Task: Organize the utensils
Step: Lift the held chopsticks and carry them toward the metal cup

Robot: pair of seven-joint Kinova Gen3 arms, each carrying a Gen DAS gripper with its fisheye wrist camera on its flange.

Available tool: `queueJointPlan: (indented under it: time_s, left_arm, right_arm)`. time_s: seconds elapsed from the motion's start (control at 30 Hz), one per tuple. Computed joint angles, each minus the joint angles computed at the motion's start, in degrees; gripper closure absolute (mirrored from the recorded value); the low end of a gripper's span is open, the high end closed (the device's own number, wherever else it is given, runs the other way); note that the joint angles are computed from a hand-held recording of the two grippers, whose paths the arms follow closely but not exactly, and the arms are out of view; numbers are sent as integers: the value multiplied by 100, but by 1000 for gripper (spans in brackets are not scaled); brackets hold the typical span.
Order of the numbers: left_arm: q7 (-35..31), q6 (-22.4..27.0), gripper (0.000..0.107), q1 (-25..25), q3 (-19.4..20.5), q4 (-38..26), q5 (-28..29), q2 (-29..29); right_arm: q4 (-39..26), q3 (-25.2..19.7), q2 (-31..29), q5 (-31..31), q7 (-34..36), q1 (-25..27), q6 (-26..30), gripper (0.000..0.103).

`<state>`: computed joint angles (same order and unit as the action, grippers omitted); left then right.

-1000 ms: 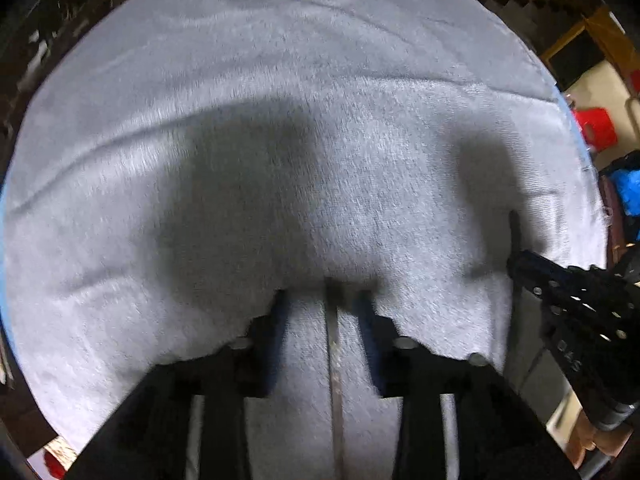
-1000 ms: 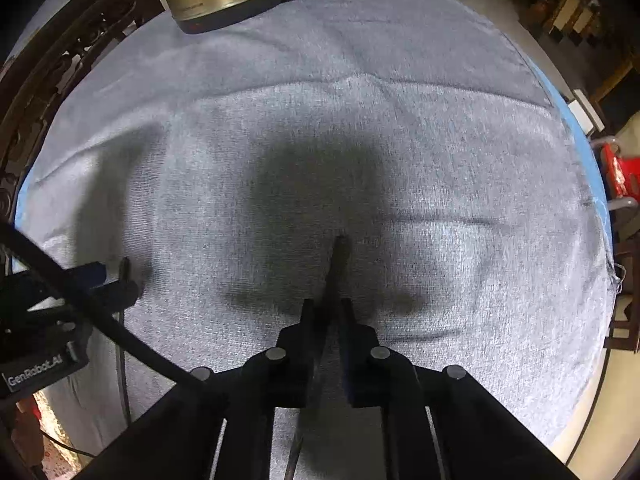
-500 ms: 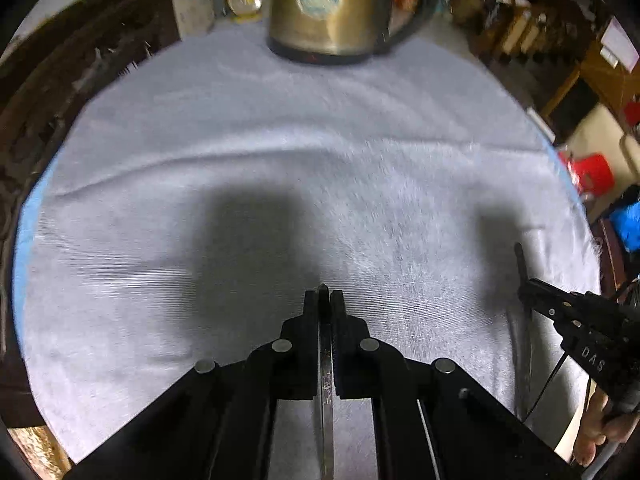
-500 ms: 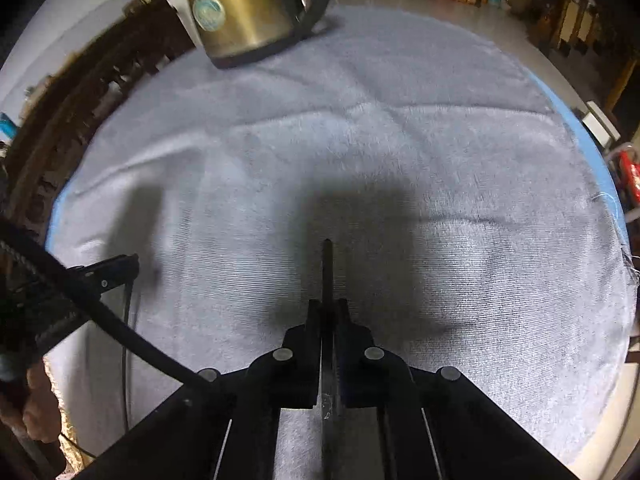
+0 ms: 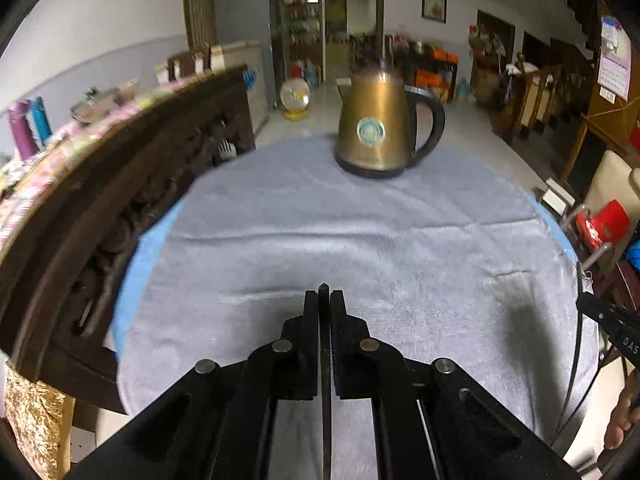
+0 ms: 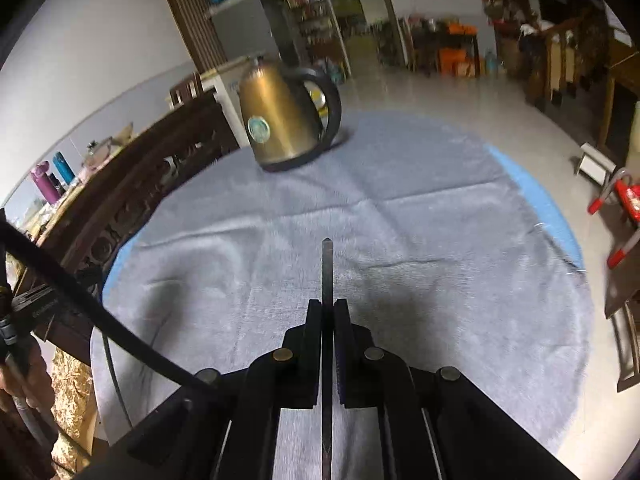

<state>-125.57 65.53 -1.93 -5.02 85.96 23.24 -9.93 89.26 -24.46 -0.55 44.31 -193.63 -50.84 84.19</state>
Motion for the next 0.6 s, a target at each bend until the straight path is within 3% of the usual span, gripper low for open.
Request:
queueJointPlan:
  time_s: [0.17,0.33,0.6]
  left_arm:
    - [-190,-171,102,14,-256,289,149,-489]
    - [-292,-378,102,144,-464,624,176,-940]
    - [-349,-247,102,477,-896,750,262,-1364]
  right_arm:
    - [-124,-356,166,588,-745,-602,832,97]
    - [-181,-405,337,956,-1320,-1205,1391,97]
    - [-509,-371,564,1386,-1654,-1980,2149,97]
